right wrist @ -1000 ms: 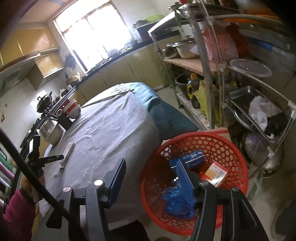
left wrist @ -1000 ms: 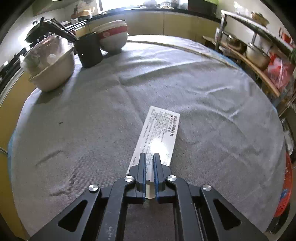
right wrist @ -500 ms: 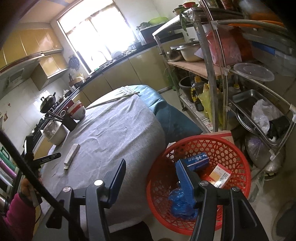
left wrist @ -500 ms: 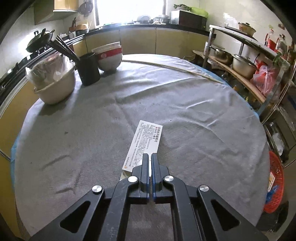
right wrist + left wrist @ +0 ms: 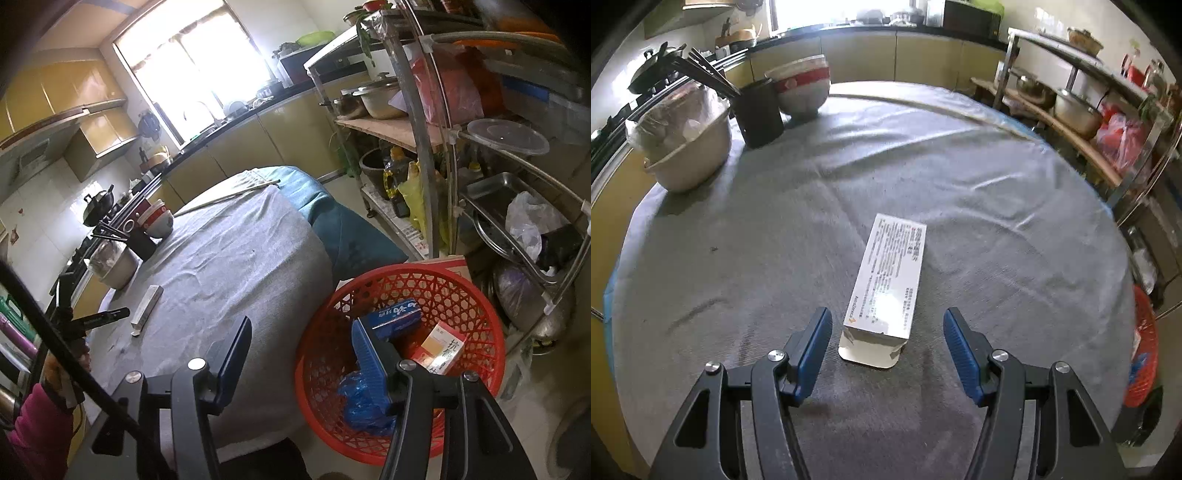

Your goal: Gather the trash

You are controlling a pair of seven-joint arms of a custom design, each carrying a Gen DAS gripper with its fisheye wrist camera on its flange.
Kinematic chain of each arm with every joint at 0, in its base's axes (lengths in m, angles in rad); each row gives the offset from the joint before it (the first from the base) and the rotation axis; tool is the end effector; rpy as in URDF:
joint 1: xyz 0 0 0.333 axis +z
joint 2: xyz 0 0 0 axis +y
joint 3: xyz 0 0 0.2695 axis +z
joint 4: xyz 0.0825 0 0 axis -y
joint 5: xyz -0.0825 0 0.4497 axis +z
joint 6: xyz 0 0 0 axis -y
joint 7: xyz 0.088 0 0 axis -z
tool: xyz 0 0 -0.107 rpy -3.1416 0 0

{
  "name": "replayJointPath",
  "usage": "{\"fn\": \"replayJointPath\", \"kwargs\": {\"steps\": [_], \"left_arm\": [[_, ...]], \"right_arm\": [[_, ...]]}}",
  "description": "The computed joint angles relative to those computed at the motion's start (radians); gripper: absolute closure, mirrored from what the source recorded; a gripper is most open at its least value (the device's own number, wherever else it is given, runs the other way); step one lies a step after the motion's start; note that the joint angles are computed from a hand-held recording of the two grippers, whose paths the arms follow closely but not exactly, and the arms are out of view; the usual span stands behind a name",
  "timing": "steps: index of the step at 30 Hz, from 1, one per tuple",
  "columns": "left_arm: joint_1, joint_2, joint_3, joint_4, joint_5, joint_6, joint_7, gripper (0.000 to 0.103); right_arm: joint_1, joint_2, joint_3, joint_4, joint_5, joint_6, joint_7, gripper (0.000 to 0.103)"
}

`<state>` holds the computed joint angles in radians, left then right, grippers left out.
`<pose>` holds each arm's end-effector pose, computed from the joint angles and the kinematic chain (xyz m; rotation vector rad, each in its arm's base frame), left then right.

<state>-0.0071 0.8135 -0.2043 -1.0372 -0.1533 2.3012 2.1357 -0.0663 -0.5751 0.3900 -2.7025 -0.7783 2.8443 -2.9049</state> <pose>0.8241 -0.1218 0.3643 -1.3177 2.5056 -0.7008 0.4496 0.1709 0.3752 -0.9019 2.1771 -0.6150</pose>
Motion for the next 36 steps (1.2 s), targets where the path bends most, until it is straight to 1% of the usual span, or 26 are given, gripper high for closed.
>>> {"fn": "replayJointPath", "kwargs": {"steps": [4,7,10,11,13,14,15,16,17,18,19,21,24,30,36], "left_arm": [[-0.035,0.091,0.017,0.132,0.032,-0.052,-0.045,0.04],[-0.063,0.176,0.028,0.265,0.061,-0.112,-0.07,0.04],[-0.101,0.254,0.051,0.378,0.108,-0.147,-0.097,0.04],[-0.105,0.26,0.053,0.383,0.116,-0.139,-0.105,0.04],[-0.104,0.221,0.057,0.312,0.128,-0.074,-0.126,0.052],[-0.107,0.218,0.062,0.305,0.137,-0.06,-0.138,0.064],[-0.099,0.233,0.048,0.334,0.127,-0.079,-0.13,0.077],[-0.09,0.242,0.032,0.354,0.111,-0.103,-0.125,0.084],[-0.09,0.242,0.031,0.357,0.107,-0.11,-0.13,0.103],[-0.091,0.22,0.037,0.325,0.112,-0.099,-0.14,0.103],[-0.088,0.179,0.038,0.259,0.115,-0.059,-0.137,0.103],[-0.081,0.121,0.035,0.162,0.116,-0.005,-0.129,0.103],[-0.061,0.056,0.019,0.057,0.096,0.044,-0.116,0.103],[-0.023,-0.02,-0.005,-0.043,0.045,0.09,-0.08,0.103],[0.013,-0.093,-0.029,-0.129,-0.016,0.135,-0.018,0.103]], "right_arm": [[-0.003,0.01,-0.006,0.0,-0.001,0.009,-0.001,0.042],[-0.004,0.009,-0.01,-0.007,0.004,0.009,0.001,0.042],[-0.01,0.0,-0.01,-0.021,0.008,0.017,0.011,0.042],[-0.013,-0.003,-0.008,-0.024,0.008,0.019,0.013,0.042],[-0.019,-0.009,-0.003,-0.03,0.008,0.024,0.018,0.042],[-0.022,-0.01,0.001,-0.031,0.008,0.025,0.02,0.042],[-0.023,-0.01,0.004,-0.031,0.009,0.026,0.02,0.042],[-0.024,-0.009,0.004,-0.032,0.011,0.029,0.02,0.042],[-0.026,-0.01,0.004,-0.033,0.012,0.031,0.02,0.042],[-0.028,-0.012,0.007,-0.035,0.012,0.035,0.022,0.042],[-0.032,-0.014,0.01,-0.036,0.012,0.038,0.023,0.042],[-0.037,-0.02,0.019,-0.038,0.011,0.039,0.027,0.042],[-0.037,-0.035,0.027,-0.044,0.015,0.035,0.03,0.042],[-0.04,-0.06,0.036,-0.061,0.029,0.038,0.036,0.042],[-0.057,-0.053,0.057,-0.05,0.03,0.051,0.03,0.042]]}}
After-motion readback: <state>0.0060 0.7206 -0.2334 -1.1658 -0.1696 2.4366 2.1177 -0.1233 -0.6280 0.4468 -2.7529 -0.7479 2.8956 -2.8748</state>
